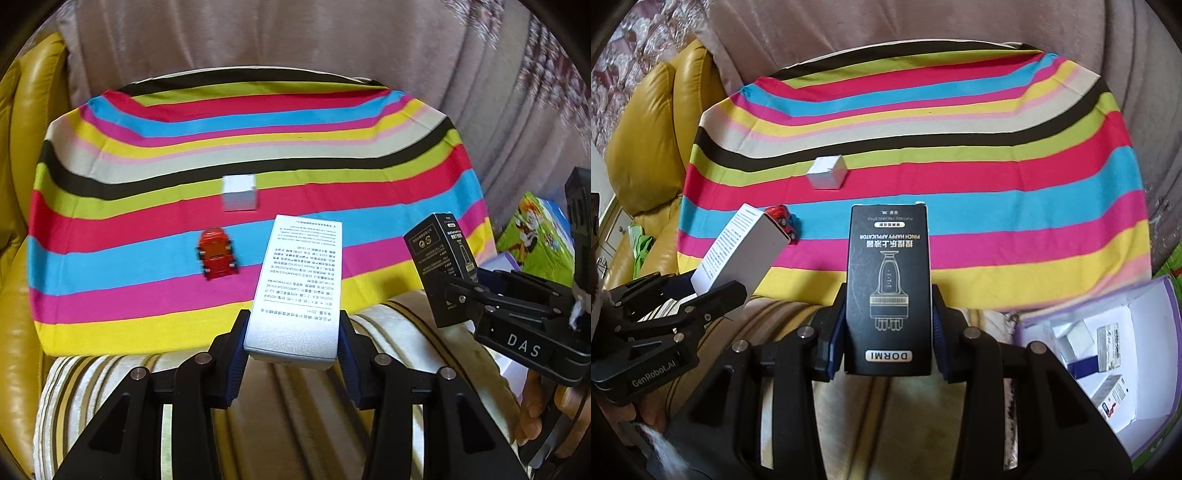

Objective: Organize rigid objects
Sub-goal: 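Lift both held boxes off the cloth toward the purple-rimmed box, then carry both held boxes over the purple-rimmed box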

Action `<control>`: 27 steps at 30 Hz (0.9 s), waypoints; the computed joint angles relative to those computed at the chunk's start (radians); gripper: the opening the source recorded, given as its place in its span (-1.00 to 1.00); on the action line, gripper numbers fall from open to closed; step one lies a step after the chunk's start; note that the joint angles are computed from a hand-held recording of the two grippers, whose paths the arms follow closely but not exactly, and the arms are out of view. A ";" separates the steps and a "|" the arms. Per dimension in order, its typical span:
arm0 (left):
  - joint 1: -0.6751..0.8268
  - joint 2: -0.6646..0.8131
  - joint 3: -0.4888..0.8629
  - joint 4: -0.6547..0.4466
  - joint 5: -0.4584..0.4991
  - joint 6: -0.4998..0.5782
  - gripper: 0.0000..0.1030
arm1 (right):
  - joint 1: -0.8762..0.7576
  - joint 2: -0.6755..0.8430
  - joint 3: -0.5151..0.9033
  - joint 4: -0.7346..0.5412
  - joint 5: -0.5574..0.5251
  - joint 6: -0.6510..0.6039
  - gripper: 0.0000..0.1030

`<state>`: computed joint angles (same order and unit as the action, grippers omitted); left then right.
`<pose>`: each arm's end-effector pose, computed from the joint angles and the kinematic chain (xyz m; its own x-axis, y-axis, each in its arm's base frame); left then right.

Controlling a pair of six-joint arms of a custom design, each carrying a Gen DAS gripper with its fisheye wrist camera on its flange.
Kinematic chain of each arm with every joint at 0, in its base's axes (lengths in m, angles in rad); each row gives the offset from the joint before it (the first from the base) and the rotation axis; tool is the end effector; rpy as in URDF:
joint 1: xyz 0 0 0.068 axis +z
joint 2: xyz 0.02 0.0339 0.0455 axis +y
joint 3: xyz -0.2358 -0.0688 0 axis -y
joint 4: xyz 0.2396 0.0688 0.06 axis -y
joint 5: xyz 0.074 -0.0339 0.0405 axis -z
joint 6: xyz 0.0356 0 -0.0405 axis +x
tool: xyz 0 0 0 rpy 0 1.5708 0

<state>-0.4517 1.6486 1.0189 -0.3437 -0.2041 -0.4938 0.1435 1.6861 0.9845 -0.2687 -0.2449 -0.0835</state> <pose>0.2987 -0.1369 0.1660 -0.8090 -0.1234 -0.5747 -0.0665 0.9907 -0.1190 0.3256 0.0558 0.1494 -0.7909 -0.1960 -0.5798 -0.3415 0.9275 0.1522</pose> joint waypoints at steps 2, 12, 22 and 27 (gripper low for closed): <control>-0.019 0.015 0.023 -0.011 -0.006 0.002 -0.13 | -0.022 -0.017 -0.019 0.002 -0.004 -0.006 -0.16; -0.110 0.101 0.146 -0.061 -0.020 0.023 -0.13 | -0.159 -0.084 -0.101 -0.008 -0.039 -0.064 -0.16; -0.205 0.235 0.325 -0.124 -0.003 0.059 -0.13 | -0.321 -0.098 -0.136 -0.021 -0.064 -0.124 -0.16; -0.238 0.293 0.402 -0.151 0.010 0.076 -0.13 | -0.388 -0.112 -0.151 -0.017 -0.057 -0.152 -0.16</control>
<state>-0.6895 1.9421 1.4205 -0.4951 -0.1944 -0.4174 -0.2448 1.5741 0.8336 -0.2859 -0.3018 -0.2355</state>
